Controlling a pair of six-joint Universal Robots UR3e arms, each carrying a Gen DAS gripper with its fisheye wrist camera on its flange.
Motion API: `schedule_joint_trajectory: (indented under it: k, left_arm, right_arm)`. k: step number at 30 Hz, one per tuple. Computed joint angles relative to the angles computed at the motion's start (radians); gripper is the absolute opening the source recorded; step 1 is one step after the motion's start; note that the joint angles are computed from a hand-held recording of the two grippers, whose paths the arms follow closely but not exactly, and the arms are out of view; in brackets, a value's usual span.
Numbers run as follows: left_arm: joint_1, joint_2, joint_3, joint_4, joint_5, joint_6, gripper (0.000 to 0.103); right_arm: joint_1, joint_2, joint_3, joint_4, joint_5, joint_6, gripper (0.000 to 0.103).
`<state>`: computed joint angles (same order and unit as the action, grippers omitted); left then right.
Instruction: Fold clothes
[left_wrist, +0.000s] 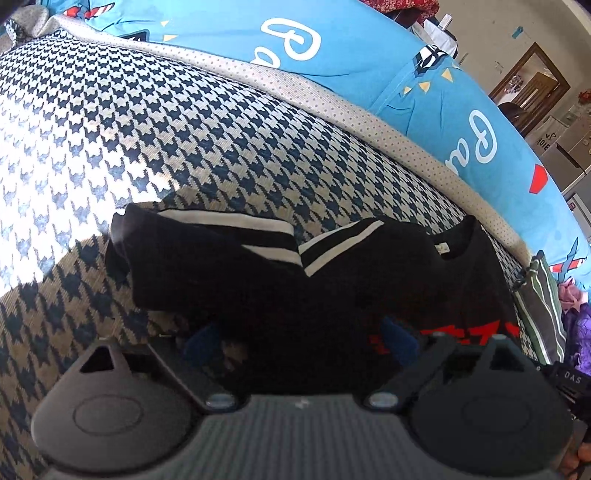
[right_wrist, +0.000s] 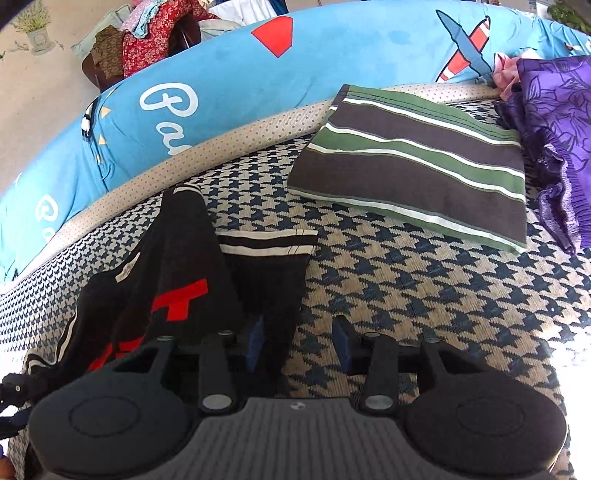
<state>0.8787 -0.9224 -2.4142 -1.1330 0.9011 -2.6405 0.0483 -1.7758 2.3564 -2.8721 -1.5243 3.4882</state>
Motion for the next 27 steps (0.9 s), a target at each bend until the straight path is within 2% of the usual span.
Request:
schedule_joint_trajectory:
  k: [3, 7, 9, 11, 12, 14, 17, 20, 23, 27]
  left_arm:
    - [-0.045, -0.026, -0.023, 0.112, 0.026, -0.045, 0.091]
    - [-0.095, -0.038, -0.047, 0.228, 0.067, -0.071, 0.073]
    - [-0.092, -0.037, -0.051, 0.234, 0.059, -0.071, 0.068]
    - [-0.092, -0.04, -0.054, 0.245, 0.054, -0.076, 0.06]
    - [-0.097, -0.045, -0.057, 0.262, 0.056, -0.083, 0.057]
    - [-0.108, -0.053, -0.064, 0.295, 0.061, -0.096, 0.045]
    - [-0.138, -0.06, -0.081, 0.355, 0.081, -0.118, 0.035]
    - [-0.163, -0.055, -0.094, 0.413, 0.1, -0.127, 0.031]
    - [-0.191, -0.049, -0.126, 0.544, 0.14, -0.15, 0.028]
    - [-0.227, -0.087, -0.151, 0.751, 0.224, -0.214, 0.028]
  right_arm:
    - [0.028, 0.106, -0.041, -0.072, -0.036, 0.005, 0.042]
    - [0.095, 0.229, -0.105, -0.16, -0.11, -0.007, 0.044]
    - [0.119, 0.271, -0.128, -0.188, -0.118, -0.031, 0.038]
    - [0.154, 0.314, -0.149, -0.217, -0.161, -0.06, 0.025]
    - [0.164, 0.33, -0.154, -0.234, -0.175, -0.067, 0.023]
    - [0.16, 0.343, -0.15, -0.268, -0.162, -0.071, 0.011]
    - [0.162, 0.351, -0.157, -0.278, -0.158, -0.068, 0.008]
    - [0.176, 0.346, -0.165, -0.315, -0.202, -0.037, 0.007]
    - [0.214, 0.352, -0.179, -0.403, -0.327, -0.054, 0.007]
    - [0.279, 0.41, -0.235, -0.489, -0.594, -0.096, 0.007]
